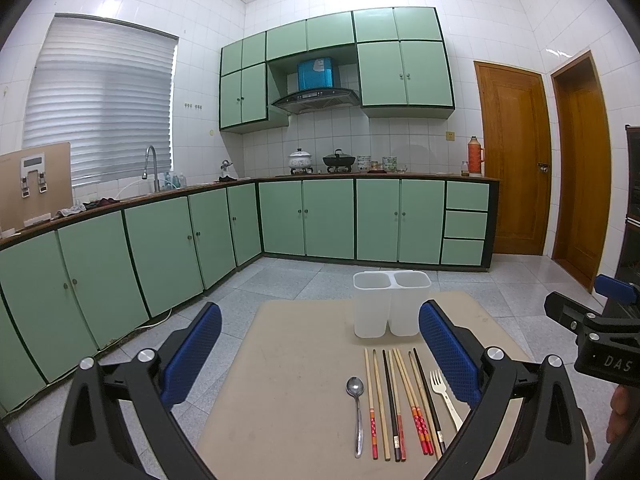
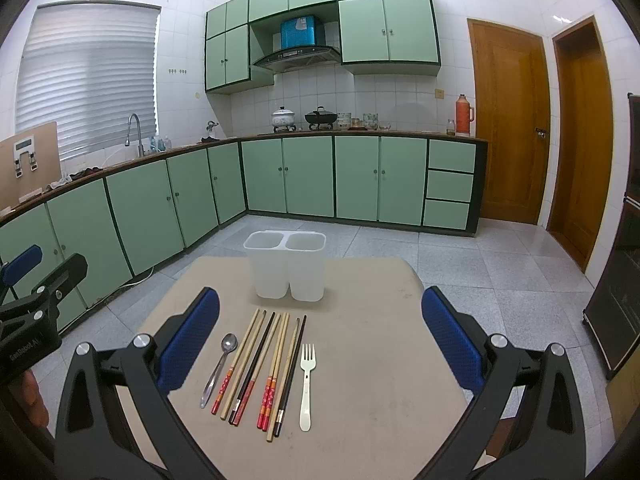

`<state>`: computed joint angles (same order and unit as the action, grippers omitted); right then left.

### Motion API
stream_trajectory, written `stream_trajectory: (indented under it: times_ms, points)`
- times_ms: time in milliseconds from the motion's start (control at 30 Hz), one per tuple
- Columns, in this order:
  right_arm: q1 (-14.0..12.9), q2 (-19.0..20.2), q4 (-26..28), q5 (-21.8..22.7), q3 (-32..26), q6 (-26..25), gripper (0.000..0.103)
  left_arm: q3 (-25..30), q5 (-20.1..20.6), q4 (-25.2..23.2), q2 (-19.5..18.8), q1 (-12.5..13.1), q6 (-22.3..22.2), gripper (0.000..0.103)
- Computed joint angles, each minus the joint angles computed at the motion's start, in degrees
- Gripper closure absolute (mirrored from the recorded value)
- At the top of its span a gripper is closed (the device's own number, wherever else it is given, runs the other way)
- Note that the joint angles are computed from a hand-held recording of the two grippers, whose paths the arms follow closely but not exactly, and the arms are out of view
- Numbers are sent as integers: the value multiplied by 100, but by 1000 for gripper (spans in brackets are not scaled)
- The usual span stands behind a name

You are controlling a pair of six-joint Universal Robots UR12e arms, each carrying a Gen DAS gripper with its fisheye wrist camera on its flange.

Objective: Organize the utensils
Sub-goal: 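Lower the right tool onto the white plastic fork and close it while the left tool approaches the spoon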

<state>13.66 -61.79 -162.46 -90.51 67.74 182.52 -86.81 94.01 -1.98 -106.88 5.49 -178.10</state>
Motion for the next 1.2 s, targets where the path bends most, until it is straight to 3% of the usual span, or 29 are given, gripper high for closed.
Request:
stream_trajectory:
  times_ms: [367, 533, 833, 900, 1033, 1200]
  points:
    - [26, 260, 332, -242, -218, -23, 5, 310, 213, -515, -296, 50, -4, 6]
    - [27, 516, 796, -302, -522, -7, 5, 504, 216, -893, -500, 87, 25, 6]
    - [16, 1180, 2070, -316, -1333, 112, 6, 1025, 175, -2062, -1015, 86, 44, 6]
    - [20, 1329, 2342, -267, -1540, 121, 8, 1164, 165, -2316, -1129, 83, 58, 6]
    - [6, 1609, 2917, -110, -1994, 113, 24, 1377, 129, -2686, -1311, 74, 47, 7]
    - [-8, 2011, 3715, 120, -2670, 135, 35, 1547, 92, -2997, -1441, 78, 26, 9]
